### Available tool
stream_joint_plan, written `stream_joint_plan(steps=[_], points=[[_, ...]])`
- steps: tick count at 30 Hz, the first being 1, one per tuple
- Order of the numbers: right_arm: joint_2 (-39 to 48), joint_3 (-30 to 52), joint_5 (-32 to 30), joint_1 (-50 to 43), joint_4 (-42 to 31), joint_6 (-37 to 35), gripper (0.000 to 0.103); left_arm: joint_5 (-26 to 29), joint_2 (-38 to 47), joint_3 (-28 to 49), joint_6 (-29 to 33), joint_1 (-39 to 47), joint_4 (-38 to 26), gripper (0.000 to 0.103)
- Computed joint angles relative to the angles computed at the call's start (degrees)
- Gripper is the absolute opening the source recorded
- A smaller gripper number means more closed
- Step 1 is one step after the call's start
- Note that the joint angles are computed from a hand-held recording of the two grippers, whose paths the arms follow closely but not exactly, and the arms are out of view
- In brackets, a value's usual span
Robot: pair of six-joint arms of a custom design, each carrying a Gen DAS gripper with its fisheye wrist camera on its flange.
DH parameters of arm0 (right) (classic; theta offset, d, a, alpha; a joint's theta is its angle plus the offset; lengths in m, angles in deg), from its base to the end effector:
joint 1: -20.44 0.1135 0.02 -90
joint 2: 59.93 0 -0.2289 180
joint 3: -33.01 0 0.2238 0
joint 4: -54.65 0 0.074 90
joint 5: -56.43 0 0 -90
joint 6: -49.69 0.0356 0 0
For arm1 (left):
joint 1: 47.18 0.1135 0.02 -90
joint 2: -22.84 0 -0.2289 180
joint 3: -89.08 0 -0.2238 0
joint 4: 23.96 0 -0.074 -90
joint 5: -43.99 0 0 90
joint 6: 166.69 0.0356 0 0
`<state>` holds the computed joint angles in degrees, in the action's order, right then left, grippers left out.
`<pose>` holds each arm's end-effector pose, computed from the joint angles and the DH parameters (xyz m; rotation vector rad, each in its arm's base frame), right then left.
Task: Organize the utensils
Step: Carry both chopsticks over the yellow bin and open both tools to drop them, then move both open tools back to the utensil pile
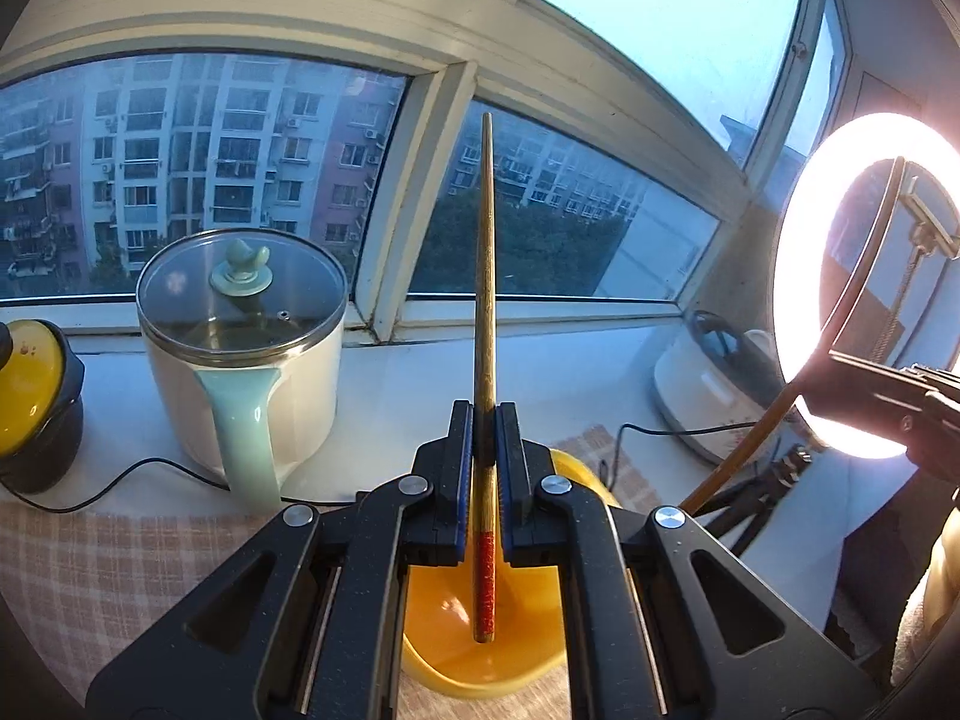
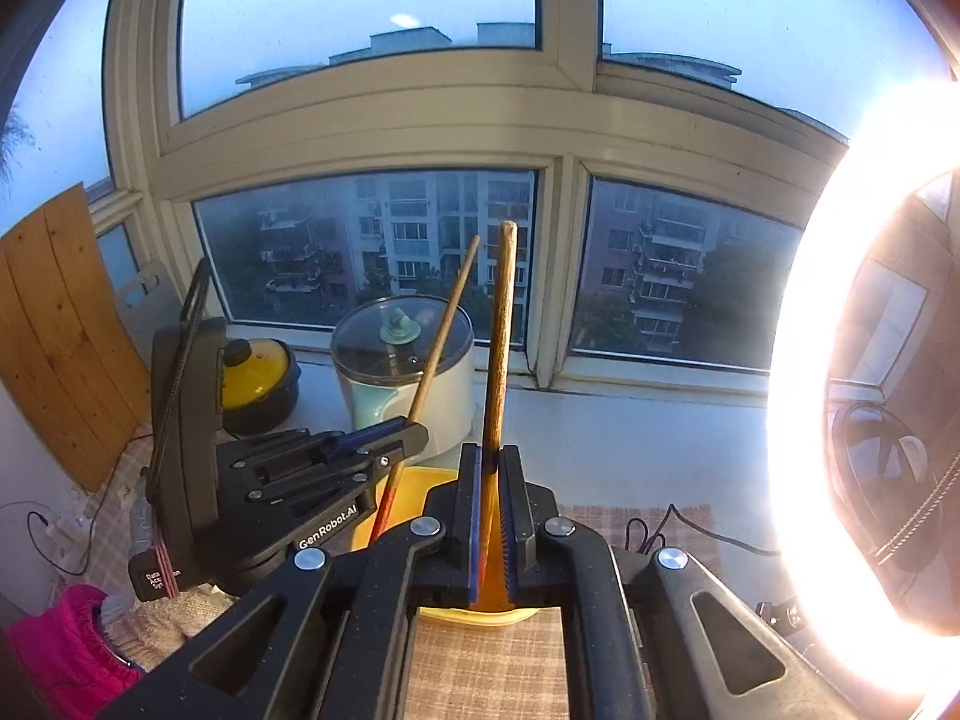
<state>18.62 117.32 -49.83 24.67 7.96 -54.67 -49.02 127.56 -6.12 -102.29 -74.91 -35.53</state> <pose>0.2775 0.0305 0.2894 -0.5097 2.2030 0.2301 0.3390 -0.1761 0.2014 0.0084 2.1597 -0.4921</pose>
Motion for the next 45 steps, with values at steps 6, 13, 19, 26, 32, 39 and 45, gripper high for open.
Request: stream_joint_plan(steps=[6,13,19,26,32,39,45], points=[[5.11,0.44,0.57,-0.45,1.92,0.37,0.003,0.31,2.43,-0.49,0.41,0.46,2.48,0.005],[8.51,-0.90,0.74,-0.63,4.05,0.31,0.003,-0.27,2.02,-2.96,0.73,0.13,4.17,0.005],[10.86,-0.98,1.17,-0.67,4.66,-0.13,0.003,-0.31,1.06,-4.59,1.07,-0.23,3.64,0.005],[11.32,-1.74,0.93,-0.53,4.98,0.06,0.032,-0.97,-0.33,-5.07,1.59,-0.60,1.13,0.013],[9.17,-4.02,1.05,-0.56,5.01,0.30,0.032,-2.55,-4.75,-9.26,1.67,-0.95,1.26,0.016],[4.48,-7.71,0.94,-0.78,5.22,0.81,0.038,-4.33,-12.05,-15.13,2.20,-1.20,-0.50,0.016],[-1.44,-12.39,0.59,-0.24,5.44,1.13,0.051,-5.26,-20.47,-20.72,3.20,-0.33,-4.78,0.016]])
